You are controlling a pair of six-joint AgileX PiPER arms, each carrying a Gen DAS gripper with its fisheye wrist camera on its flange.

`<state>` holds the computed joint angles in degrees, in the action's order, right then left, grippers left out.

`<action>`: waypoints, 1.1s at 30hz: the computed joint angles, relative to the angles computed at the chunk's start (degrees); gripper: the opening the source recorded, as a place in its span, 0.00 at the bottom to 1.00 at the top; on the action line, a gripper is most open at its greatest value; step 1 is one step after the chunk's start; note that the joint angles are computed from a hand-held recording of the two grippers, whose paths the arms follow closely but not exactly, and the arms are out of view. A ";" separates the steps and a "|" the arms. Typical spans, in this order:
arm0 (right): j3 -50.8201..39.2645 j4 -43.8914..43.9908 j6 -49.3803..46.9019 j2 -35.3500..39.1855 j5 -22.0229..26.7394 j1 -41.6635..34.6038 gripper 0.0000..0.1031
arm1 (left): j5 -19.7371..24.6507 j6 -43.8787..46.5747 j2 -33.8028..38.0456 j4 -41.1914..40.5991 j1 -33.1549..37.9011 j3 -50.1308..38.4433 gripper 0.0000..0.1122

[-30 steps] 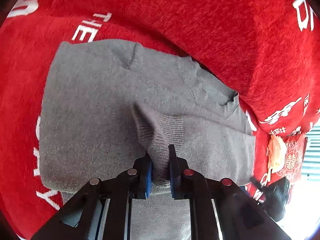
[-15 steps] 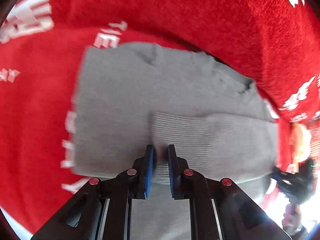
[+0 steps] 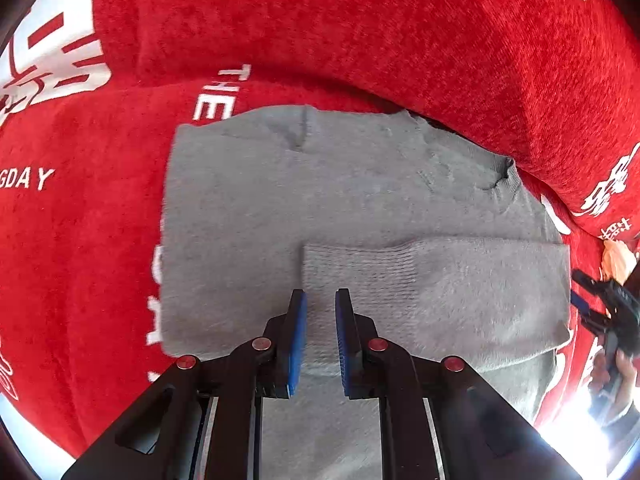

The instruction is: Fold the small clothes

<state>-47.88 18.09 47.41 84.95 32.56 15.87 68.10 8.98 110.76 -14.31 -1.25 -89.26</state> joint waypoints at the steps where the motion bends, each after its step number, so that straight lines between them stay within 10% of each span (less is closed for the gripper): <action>1: -1.88 1.74 -3.58 2.15 0.86 -0.66 0.32 | -0.12 -0.28 -0.17 0.28 -0.31 0.24 0.14; 2: -3.32 1.45 -4.86 3.04 2.54 -1.03 0.08 | -0.48 -0.82 -0.12 0.89 -0.95 0.49 0.14; 10: 1.22 -2.65 -3.38 0.55 0.75 -3.32 0.07 | -6.49 -5.15 0.47 8.87 -6.22 2.22 0.14; 17: -3.74 -16.51 13.25 -4.20 13.39 4.48 0.13 | -2.49 -4.66 -1.52 8.00 -3.97 0.43 0.14; 26: -6.18 -16.68 16.35 -2.65 17.93 20.05 0.13 | -3.16 -2.64 -6.18 8.99 -6.38 9.22 0.14; 33: -2.12 -13.09 15.50 -6.63 20.49 17.72 0.19 | -3.43 -5.43 -7.54 11.72 -5.21 9.94 0.46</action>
<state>-50.00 5.00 62.91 78.31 53.05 33.60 64.67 3.55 103.22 -2.59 -6.46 -79.32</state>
